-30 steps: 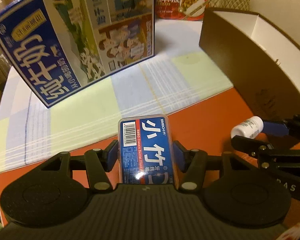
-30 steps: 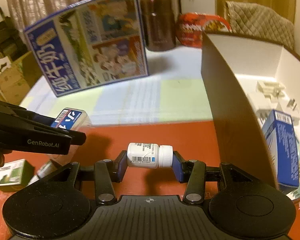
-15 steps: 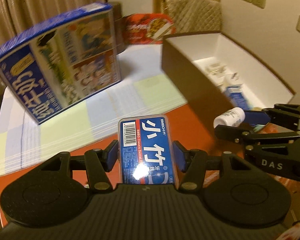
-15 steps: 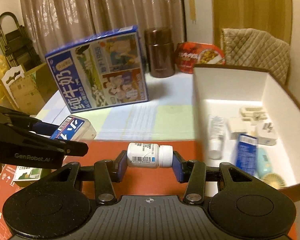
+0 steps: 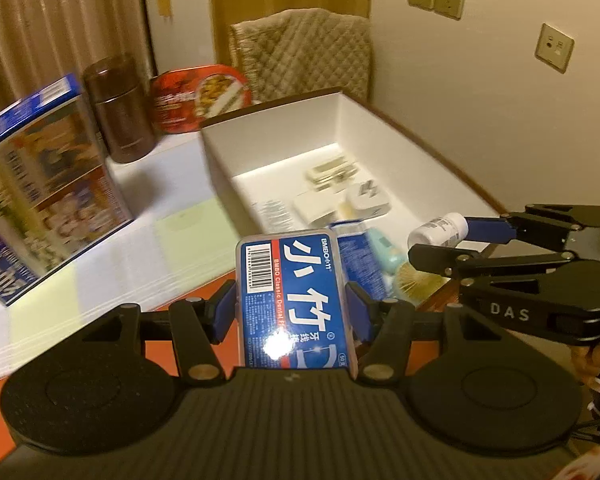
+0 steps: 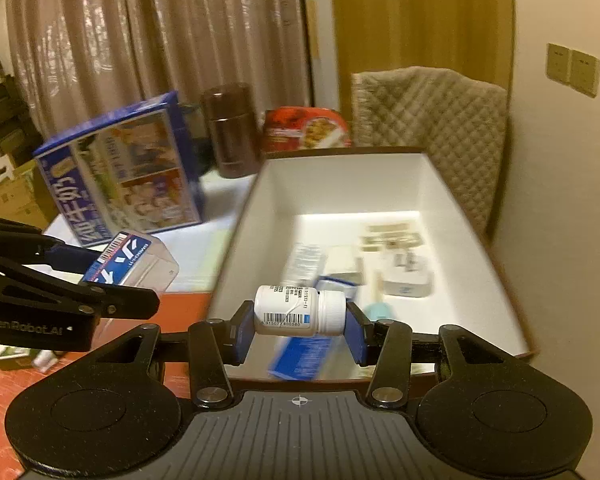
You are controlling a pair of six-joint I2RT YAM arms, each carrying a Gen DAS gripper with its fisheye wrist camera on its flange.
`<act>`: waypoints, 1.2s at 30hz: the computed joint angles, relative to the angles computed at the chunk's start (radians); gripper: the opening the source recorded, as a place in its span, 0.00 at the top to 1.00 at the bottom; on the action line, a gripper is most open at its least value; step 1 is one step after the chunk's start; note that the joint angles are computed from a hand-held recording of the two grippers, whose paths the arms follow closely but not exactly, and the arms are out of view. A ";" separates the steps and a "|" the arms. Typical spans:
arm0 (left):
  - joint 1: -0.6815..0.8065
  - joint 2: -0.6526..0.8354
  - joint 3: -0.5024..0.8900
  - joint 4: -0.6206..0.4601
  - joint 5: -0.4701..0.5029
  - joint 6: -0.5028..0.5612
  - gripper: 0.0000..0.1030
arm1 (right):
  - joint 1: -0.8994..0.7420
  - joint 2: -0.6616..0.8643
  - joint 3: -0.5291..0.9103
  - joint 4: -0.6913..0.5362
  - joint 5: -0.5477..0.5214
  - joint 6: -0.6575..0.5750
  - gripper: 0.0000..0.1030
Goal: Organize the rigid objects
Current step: 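Carry the floss case and pill bottle over the cardboard box with both tools, then open the right tool to drop the pill bottle while the left tool lowers the floss case into the box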
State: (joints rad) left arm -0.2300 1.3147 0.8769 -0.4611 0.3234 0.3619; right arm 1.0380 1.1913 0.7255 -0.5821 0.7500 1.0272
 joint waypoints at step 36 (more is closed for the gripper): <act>-0.265 0.433 0.297 0.049 -0.278 -0.297 0.47 | -0.736 -0.120 -0.248 0.366 -0.559 -0.719 0.57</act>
